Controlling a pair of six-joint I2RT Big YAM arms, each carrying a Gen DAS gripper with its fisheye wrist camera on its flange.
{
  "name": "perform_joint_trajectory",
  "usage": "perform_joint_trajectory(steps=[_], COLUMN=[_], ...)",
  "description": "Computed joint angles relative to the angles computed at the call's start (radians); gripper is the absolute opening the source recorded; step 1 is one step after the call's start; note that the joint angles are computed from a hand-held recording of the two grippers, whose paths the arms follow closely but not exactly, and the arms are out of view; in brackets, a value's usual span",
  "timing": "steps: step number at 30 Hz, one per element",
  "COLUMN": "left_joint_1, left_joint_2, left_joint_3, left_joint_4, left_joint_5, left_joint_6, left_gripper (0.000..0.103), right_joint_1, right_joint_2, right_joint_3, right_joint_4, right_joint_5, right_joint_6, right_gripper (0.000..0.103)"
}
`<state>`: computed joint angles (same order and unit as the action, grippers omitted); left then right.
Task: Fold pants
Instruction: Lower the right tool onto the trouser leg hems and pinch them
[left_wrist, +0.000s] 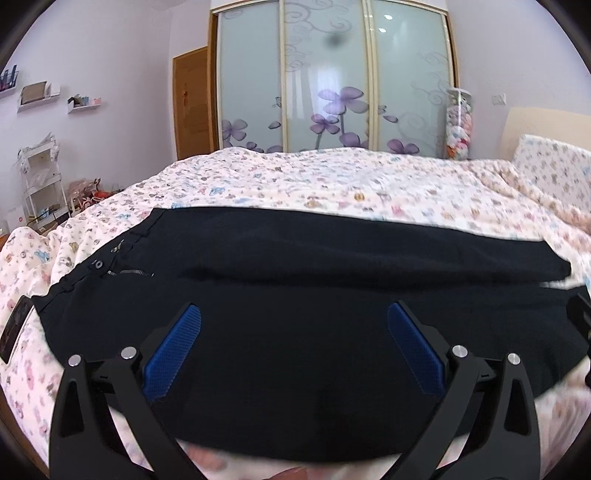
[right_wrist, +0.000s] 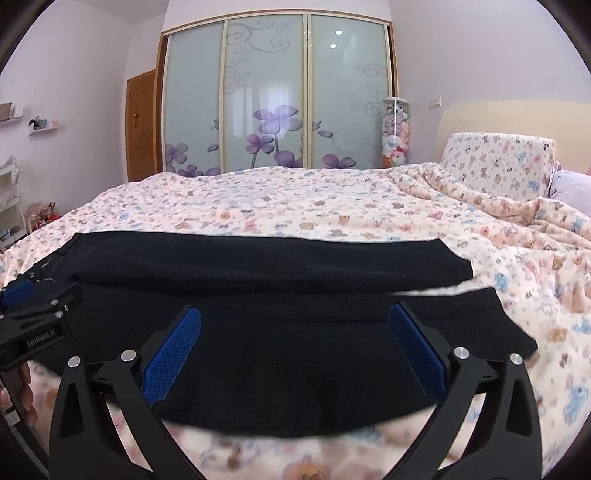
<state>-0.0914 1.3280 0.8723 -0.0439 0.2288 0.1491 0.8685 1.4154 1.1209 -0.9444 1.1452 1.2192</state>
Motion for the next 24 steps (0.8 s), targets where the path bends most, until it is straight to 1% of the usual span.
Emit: perform_joint_trajectory(steps=[2, 6, 10, 13, 19, 22, 23, 24], left_joint_1=[-0.025, -0.054, -0.066, -0.061, -0.05, -0.054, -0.055, -0.059], left_joint_2=[0.024, 0.062, 0.096, 0.109, 0.098, 0.093, 0.091, 0.089], left_joint_3=[0.028, 0.07, 0.07, 0.082, 0.07, 0.063, 0.062, 0.059], left_joint_4=[0.006, -0.006, 0.024, -0.006, 0.017, 0.027, 0.029, 0.031], left_joint_5=[-0.046, -0.072, -0.094, -0.087, -0.048, -0.03, -0.031, -0.034], left_joint_6=[-0.021, -0.057, -0.041, -0.04, -0.054, -0.044, -0.04, -0.039], left_gripper=[0.101, 0.101, 0.101, 0.101, 0.101, 0.101, 0.101, 0.101], right_joint_1=[-0.023, -0.065, -0.098, -0.118, -0.145, -0.151, -0.153, -0.157], right_joint_2=[-0.012, -0.026, -0.028, -0.037, -0.057, -0.049, -0.047, -0.044], right_joint_3=[-0.01, -0.026, -0.037, -0.051, -0.068, -0.057, -0.052, -0.041], right_joint_4=[0.036, 0.095, 0.102, 0.111, 0.12, 0.105, 0.103, 0.093], right_joint_5=[0.002, -0.006, -0.038, -0.071, -0.117, -0.101, -0.083, -0.049], right_joint_6=[-0.04, -0.091, -0.095, -0.093, -0.071, -0.092, -0.115, -0.151], right_gripper=[0.102, 0.102, 0.102, 0.102, 0.102, 0.102, 0.102, 0.102])
